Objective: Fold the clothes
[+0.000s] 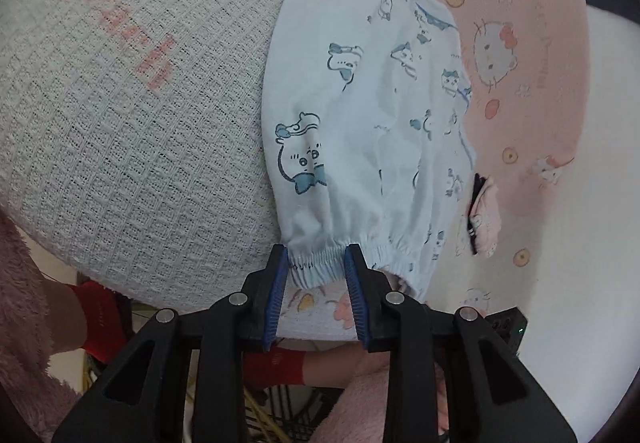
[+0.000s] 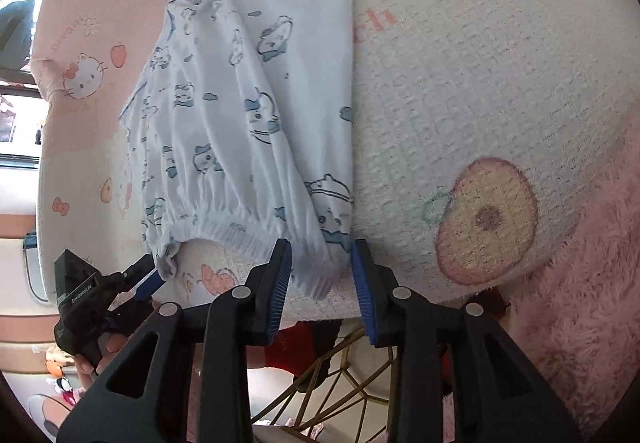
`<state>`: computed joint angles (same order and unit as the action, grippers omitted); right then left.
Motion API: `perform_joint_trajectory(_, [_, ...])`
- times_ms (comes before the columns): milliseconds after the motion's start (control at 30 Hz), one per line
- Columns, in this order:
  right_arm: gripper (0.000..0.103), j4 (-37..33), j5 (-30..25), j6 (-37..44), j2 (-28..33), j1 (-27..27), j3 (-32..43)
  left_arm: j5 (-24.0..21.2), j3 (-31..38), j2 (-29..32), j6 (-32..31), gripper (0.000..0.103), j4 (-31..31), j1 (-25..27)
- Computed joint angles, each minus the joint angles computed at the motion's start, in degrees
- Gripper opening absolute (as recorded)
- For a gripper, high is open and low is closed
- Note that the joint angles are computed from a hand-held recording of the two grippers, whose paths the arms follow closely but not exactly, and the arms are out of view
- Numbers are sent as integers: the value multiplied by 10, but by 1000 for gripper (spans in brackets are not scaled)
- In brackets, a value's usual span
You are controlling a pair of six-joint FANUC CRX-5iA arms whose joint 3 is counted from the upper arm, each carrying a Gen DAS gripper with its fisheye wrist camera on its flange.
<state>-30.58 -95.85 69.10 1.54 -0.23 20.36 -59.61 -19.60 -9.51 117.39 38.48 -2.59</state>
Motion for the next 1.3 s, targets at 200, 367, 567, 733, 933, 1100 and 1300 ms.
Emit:
perform_joint_trajectory(200, [22,71,0,7,3,56,-3,-6,31,19,29,29,-41,-16])
perform_joint_trajectory(367, [28,51,-12,0,2,53,-5,4,43,29,21,28,-53,-24])
perform_joint_trajectory(567, [9,119,40,53,-6,67,-15,-37,136,53,55,9,-182,-50])
perform_joint_trajectory(733, [9,276,103,88,-44,159,-66,-137,267,78,59,8,-351,-98])
perform_joint_trajectory(933, [11,234,56,77,-17,135,-43,-184,271,117,50,10,-336,-97])
perform_joint_trajectory(1100, [30,67,11,49,-23,25,-13,-112,159,65,28,11,-202,-23])
perform_joint_trajectory(1300, [28,49,-1,62,4,37,14,-55,93,46,2,11,-113,16])
